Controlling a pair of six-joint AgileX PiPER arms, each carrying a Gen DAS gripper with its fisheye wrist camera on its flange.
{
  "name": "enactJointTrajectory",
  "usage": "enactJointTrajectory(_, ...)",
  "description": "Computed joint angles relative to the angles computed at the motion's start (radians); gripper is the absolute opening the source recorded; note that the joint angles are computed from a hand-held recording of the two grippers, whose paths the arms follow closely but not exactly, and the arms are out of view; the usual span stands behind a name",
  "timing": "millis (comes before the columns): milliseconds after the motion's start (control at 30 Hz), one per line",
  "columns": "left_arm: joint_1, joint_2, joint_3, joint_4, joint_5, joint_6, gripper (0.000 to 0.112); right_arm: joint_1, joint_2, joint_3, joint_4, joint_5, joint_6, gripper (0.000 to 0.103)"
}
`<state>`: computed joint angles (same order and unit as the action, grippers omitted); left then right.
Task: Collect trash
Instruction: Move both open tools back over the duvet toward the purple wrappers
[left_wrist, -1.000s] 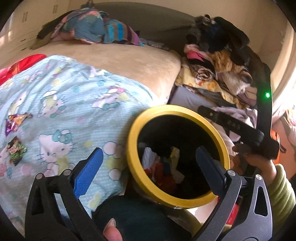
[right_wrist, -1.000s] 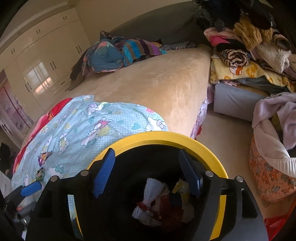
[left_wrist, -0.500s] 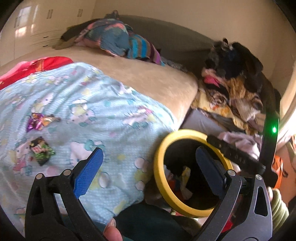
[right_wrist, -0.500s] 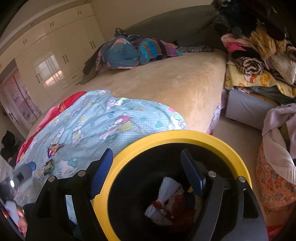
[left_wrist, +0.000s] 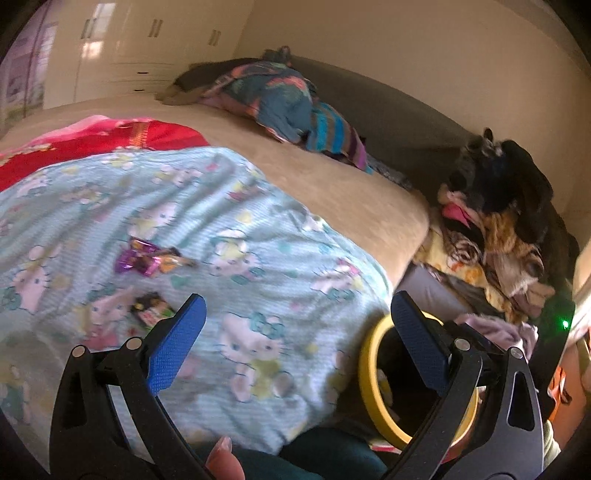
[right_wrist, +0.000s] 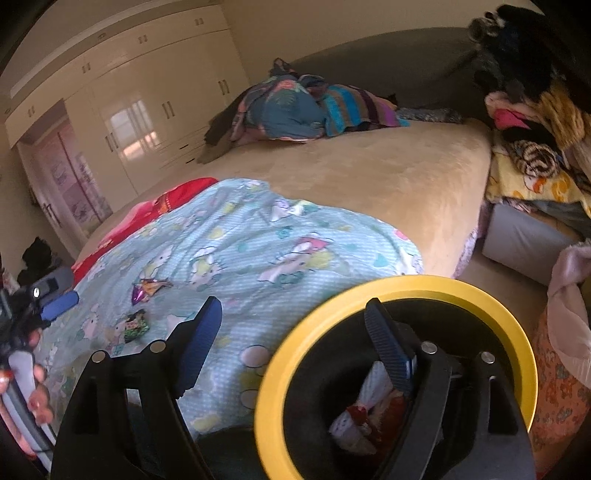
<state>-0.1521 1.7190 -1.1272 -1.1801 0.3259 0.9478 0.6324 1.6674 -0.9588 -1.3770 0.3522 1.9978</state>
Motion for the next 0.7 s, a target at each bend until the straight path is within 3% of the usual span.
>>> enactJointTrajectory(700,0.254,0.068,-0.020,-0.055,0.013,0.046,0.092,0.085,0.244,-0.391,0.441,-0.030,-0.594,0.078)
